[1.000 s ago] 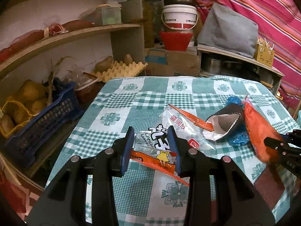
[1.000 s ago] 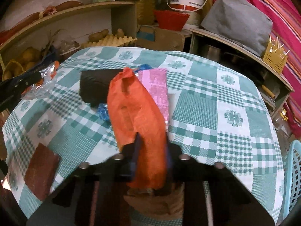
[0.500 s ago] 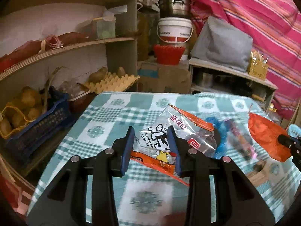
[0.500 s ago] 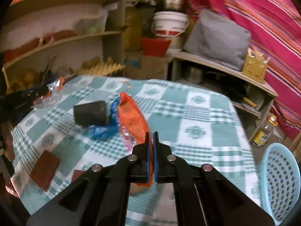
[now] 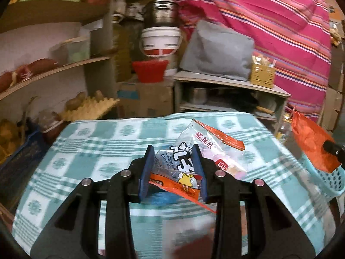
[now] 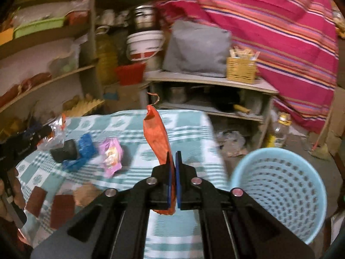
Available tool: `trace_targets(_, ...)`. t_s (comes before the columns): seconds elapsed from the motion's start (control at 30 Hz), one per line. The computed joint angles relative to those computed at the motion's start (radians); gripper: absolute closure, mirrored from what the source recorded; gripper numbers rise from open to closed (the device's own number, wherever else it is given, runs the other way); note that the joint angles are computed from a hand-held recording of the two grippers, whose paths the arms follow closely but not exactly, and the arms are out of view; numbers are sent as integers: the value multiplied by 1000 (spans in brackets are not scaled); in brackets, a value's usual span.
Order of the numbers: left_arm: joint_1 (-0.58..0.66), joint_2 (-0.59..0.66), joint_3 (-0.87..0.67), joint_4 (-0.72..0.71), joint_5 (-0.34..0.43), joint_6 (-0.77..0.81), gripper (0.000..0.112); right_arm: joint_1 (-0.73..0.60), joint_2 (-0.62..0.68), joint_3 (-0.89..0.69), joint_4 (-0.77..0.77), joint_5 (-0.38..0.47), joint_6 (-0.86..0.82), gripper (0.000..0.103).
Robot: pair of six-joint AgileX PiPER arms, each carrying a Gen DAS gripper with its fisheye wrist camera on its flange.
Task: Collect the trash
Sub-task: 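Carry both items to the blue basket and open the left gripper over it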
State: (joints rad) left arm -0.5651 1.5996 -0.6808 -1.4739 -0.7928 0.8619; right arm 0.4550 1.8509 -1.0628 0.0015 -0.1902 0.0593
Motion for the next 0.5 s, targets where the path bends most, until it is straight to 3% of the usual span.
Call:
trace_targets(0.3, -157, 232, -331, -75, 15, 151, 78, -241, -63, 100, -232, -50, 221, 100)
trace_targets(0.37, -186, 291, -412, -92, 21, 187, 78, -289, -74, 117, -226, -64, 213, 100)
trace_targets(0.43, -202, 360, -508, -118, 52, 225, 78, -333, -82, 132, -230, -77, 209, 100)
trace_targets(0.5, -216, 428, -609, -152, 89, 273, 78, -383, -79, 132, -361, -92, 338, 100)
